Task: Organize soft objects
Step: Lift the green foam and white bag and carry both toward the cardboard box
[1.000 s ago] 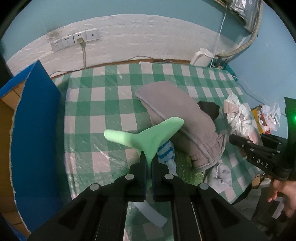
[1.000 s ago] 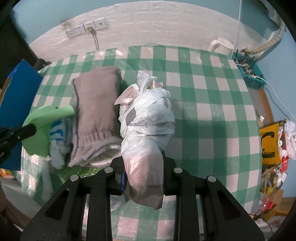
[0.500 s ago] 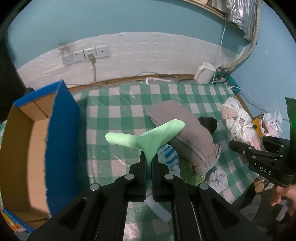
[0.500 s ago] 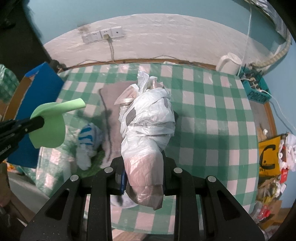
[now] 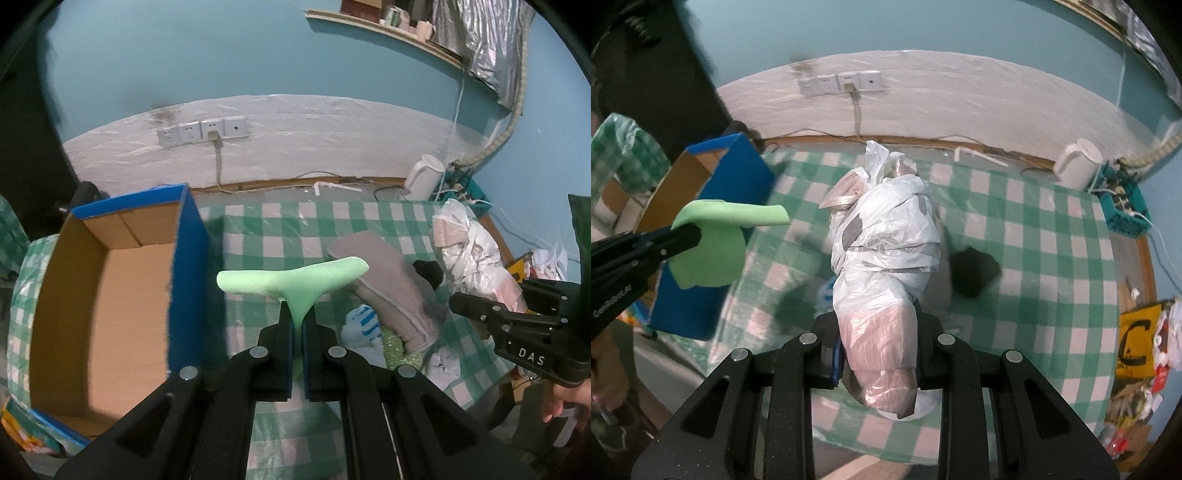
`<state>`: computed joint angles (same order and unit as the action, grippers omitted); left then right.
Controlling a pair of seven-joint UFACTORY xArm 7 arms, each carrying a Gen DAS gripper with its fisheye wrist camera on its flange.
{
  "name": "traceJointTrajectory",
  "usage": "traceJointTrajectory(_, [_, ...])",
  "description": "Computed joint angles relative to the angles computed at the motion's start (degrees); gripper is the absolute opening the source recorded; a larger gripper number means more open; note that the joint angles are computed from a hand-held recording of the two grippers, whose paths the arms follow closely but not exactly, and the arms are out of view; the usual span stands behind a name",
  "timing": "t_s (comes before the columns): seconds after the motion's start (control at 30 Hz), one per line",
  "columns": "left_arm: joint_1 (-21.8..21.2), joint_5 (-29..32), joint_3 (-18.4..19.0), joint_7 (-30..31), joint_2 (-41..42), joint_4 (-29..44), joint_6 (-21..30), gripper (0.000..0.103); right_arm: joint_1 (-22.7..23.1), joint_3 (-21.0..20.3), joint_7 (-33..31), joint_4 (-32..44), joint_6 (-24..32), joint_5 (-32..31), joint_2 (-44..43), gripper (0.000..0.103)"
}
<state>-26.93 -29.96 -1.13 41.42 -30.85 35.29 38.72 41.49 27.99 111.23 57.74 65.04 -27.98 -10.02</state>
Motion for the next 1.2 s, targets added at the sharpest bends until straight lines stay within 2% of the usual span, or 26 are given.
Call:
traceJointTrajectory(0.37, [2.7,-1.3,2.9,1.4,-0.3,1.6,0.8,0.004,1.2,-2.7,-4.9,10.1,-0.4,-5.5,8.1,0.026])
traceJointTrajectory(0.7, [6.7,-1.6,5.2,2.7,1.4,3.2,-0.1,0.004,5.7,-7.9,-10.5,22.5,-1.1,-9.5,18.9,0.026])
traceJointTrajectory(1.2, [13.8,-2.0,6.9,5.1,7.9,6.4,-2.1,0.004,10.7,-16.5,-24.1,41.0,-3.2,-7.4,33.2,0.026])
